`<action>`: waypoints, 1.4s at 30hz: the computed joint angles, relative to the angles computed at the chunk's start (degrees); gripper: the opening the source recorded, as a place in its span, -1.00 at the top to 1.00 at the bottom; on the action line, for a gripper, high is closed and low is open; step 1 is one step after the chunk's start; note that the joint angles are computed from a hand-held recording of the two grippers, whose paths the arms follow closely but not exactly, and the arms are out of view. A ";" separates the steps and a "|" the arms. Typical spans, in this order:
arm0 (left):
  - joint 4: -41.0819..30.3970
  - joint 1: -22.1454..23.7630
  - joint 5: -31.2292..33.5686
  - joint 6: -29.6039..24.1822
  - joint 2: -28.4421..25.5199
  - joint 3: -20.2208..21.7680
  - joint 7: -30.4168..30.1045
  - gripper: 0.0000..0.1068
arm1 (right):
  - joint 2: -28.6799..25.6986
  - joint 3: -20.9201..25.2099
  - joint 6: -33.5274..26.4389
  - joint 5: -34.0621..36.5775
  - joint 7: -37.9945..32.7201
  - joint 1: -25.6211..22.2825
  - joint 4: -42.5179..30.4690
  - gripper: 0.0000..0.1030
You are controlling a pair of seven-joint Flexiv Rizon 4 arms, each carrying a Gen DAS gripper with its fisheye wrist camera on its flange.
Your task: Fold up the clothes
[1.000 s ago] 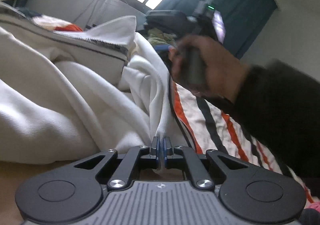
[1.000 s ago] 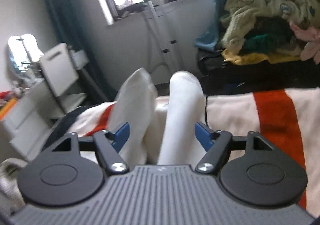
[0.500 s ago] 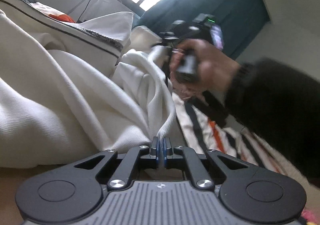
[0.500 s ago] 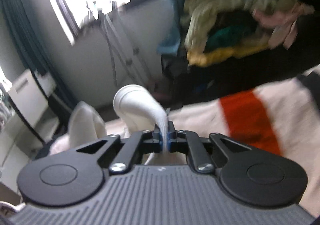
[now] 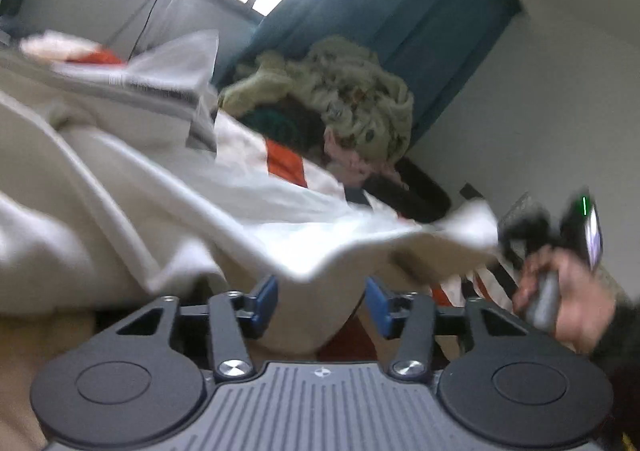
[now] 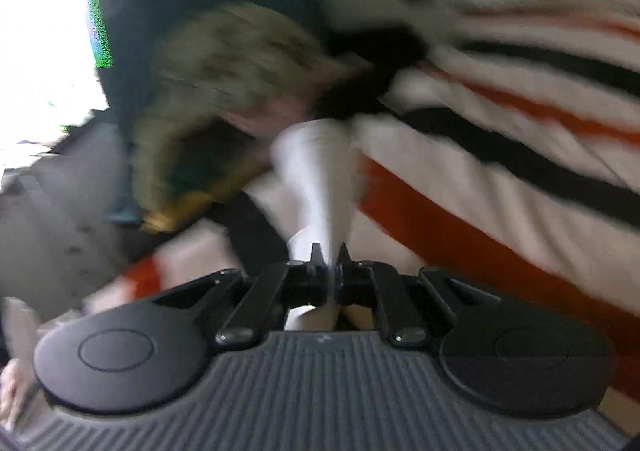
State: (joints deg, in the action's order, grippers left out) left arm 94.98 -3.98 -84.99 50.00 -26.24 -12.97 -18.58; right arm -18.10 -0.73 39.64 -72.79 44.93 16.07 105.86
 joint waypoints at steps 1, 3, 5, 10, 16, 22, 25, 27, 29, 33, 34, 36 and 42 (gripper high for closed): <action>0.42 0.16 0.72 -0.87 0.19 0.15 -1.68 -0.10 | 1.22 0.74 2.30 2.31 3.92 -1.10 3.36 0.82; 1.13 -0.16 1.24 0.01 0.47 0.49 -2.39 -0.16 | 2.79 1.79 10.62 7.17 12.24 -3.76 9.39 0.81; 2.15 -1.10 1.60 3.17 0.92 1.01 -5.14 -0.20 | 3.19 0.45 23.18 4.73 27.65 -6.12 14.90 0.80; 0.58 0.48 5.72 4.40 0.04 1.85 -24.26 -0.36 | 3.38 -0.37 27.24 1.05 38.79 -6.20 16.76 0.17; -2.40 3.03 12.36 8.82 -1.56 3.85 -34.26 -0.43 | 3.87 1.78 21.52 6.12 35.76 -5.51 16.43 -0.44; -12.04 5.68 29.32 5.81 -7.36 9.11 -63.96 -0.43 | 4.78 3.12 14.67 17.32 26.05 -2.00 15.52 -0.46; -14.17 7.92 28.67 6.40 -9.67 7.90 -73.03 -0.41 | 5.65 3.15 12.09 16.80 23.12 -1.10 14.99 -0.45; -15.14 9.67 26.77 7.18 -11.28 5.74 -76.66 -0.35 | 6.48 3.22 12.19 16.04 24.62 -1.05 15.70 -0.45; -16.04 10.21 26.80 9.41 -12.71 5.02 -81.96 0.02 | 6.99 3.40 12.22 15.74 25.08 -1.24 16.00 -0.45; -16.90 11.28 30.80 11.68 -13.60 3.95 -85.07 0.44 | 7.95 3.93 10.20 15.75 25.22 -1.21 15.92 -0.45; -16.78 11.48 32.26 12.55 -13.36 3.69 -84.46 0.53 | 8.22 4.12 9.68 15.61 25.50 -1.15 15.93 -0.45; -16.62 11.77 35.30 14.19 -12.88 3.41 -83.10 0.60 | 8.26 4.40 9.46 15.47 25.45 -1.17 15.75 -0.45; -13.84 14.47 36.14 23.39 -9.68 -0.38 -74.73 0.69 | 8.16 4.66 8.77 14.76 25.55 -1.01 15.42 -0.45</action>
State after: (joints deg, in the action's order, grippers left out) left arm 81.13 10.49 -48.85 73.39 -35.92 -13.35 -93.30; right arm -9.94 3.93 48.40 -58.03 70.48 15.05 121.27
